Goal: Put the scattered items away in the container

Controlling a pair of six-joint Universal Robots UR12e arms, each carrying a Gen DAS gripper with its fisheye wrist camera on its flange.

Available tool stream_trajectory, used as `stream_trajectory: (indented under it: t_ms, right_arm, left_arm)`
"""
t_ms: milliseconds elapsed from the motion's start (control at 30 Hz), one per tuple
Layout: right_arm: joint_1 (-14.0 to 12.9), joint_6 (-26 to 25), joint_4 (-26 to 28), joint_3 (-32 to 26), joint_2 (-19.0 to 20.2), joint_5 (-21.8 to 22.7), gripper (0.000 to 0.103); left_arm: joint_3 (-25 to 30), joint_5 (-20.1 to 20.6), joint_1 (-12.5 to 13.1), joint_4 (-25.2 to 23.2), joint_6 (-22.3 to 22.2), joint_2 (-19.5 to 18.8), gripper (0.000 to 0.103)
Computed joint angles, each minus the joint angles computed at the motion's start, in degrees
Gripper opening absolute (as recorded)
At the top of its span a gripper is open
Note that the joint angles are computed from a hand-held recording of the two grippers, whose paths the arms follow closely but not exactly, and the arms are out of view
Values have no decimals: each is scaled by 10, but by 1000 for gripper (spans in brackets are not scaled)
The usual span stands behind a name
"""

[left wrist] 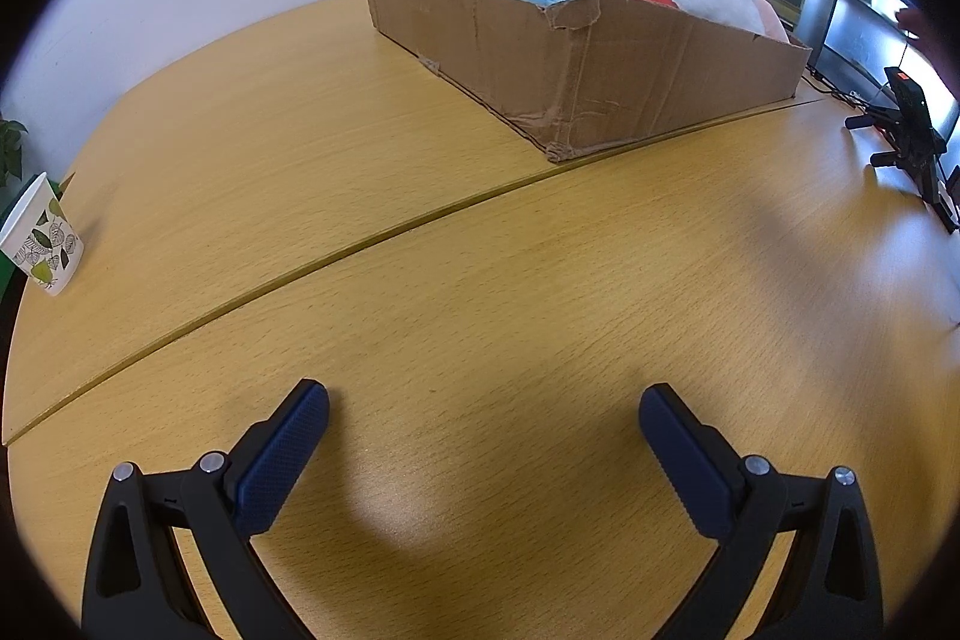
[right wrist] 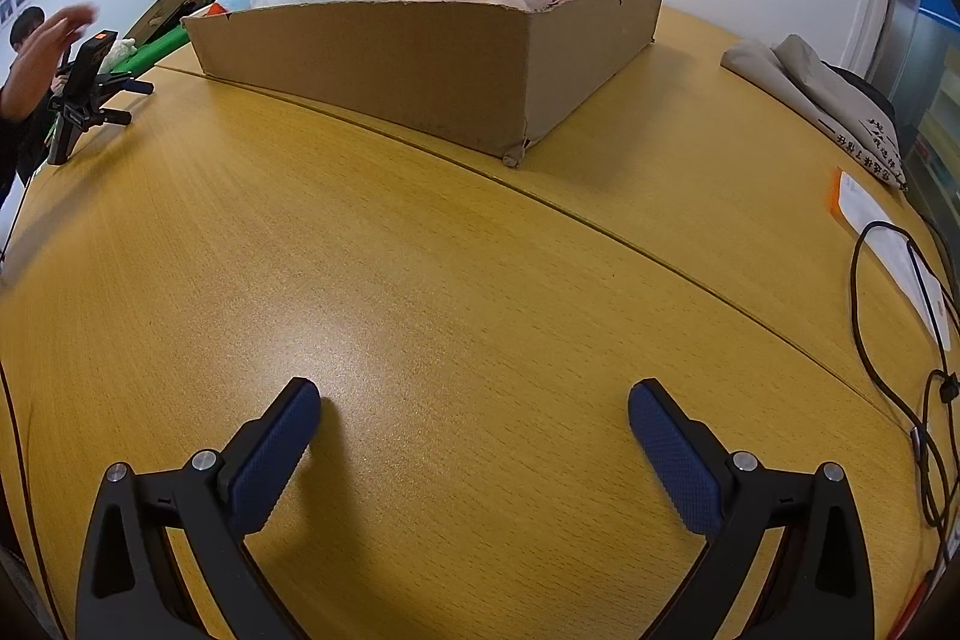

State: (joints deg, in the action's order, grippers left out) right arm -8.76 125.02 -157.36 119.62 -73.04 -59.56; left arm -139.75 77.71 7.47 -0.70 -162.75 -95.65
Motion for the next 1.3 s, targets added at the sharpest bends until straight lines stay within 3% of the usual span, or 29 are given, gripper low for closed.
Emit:
stream_trajectory:
  t_ms: [1300]
  right_arm:
    - [0,1,-1,0,1,0,103]
  left_arm:
    - [5,7,-7,1,-9,-4,103]
